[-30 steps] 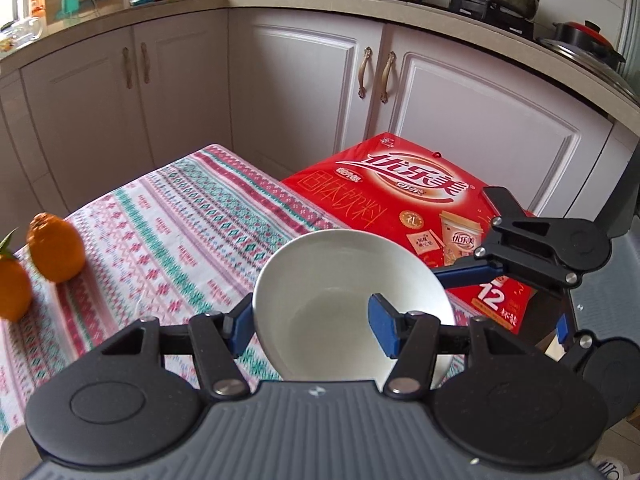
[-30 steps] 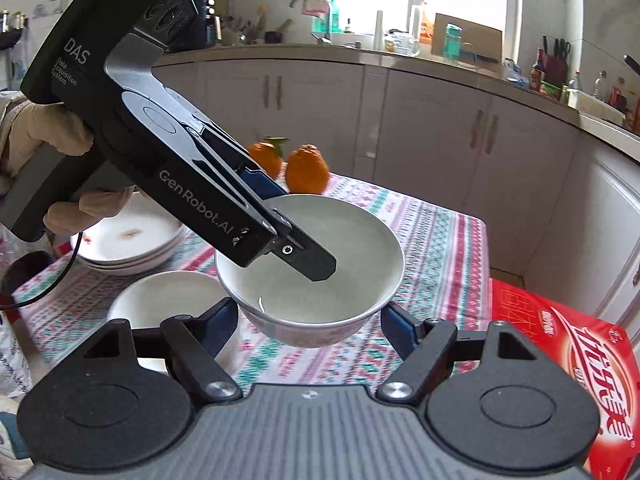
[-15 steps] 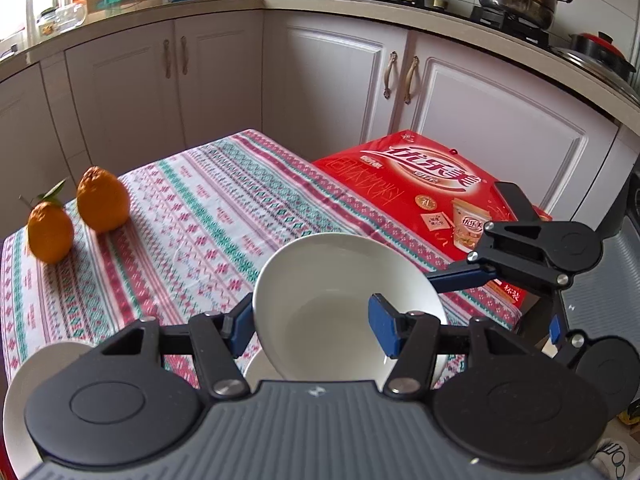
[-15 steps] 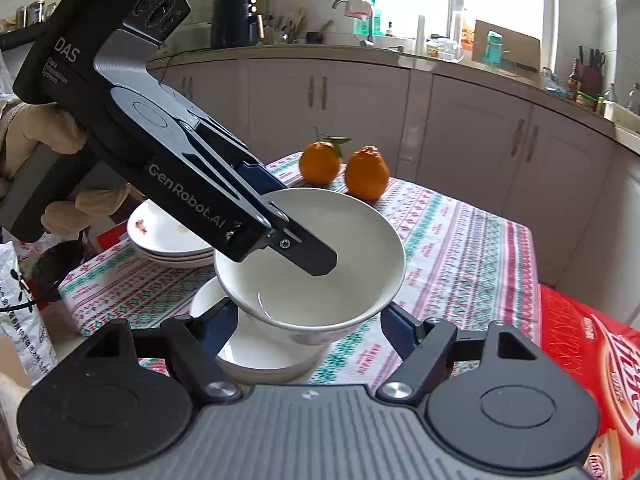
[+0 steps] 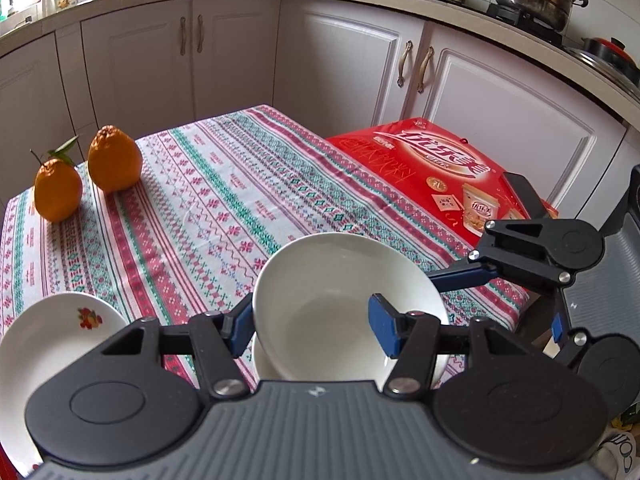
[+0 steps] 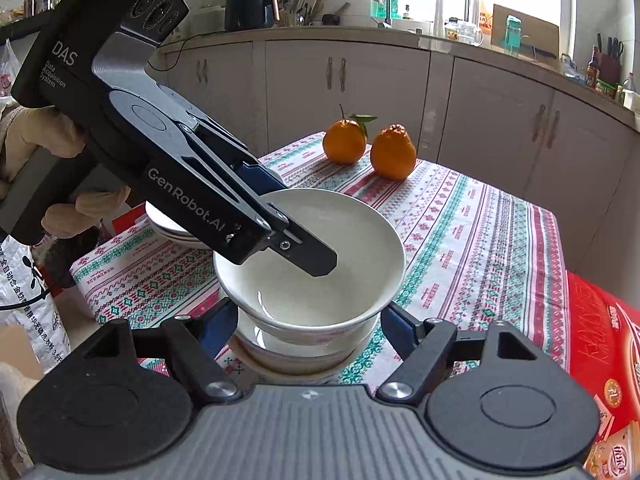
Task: Organize plates and bowls
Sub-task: 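Lower the bowl onto the bowl stack and open both tools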
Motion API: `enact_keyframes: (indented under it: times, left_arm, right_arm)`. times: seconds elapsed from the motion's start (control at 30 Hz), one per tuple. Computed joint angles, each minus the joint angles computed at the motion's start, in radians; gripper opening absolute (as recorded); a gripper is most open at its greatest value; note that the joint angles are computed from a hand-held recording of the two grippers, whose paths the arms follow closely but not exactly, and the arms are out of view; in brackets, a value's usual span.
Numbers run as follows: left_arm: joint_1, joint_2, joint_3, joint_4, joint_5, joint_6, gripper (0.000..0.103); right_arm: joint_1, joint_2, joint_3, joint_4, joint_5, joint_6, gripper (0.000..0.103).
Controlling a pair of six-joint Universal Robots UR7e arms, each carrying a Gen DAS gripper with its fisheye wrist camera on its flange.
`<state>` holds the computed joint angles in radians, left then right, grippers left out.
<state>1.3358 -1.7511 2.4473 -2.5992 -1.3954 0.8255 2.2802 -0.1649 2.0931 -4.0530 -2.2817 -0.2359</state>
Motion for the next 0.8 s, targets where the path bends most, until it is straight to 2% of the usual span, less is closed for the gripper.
enact_keyframes:
  times: [0.73,0.8]
  left_arm:
    - [0.041,0.038,-0.01,-0.01,-0.008,0.009,0.058]
    - [0.045,0.041,-0.01,-0.015,-0.01,0.01,0.061]
  right_arm:
    - [-0.022,-0.002,0.001,0.029,0.021,0.012,0.082]
    - [-0.023,-0.001,0.002,0.025,0.024,0.014,0.084]
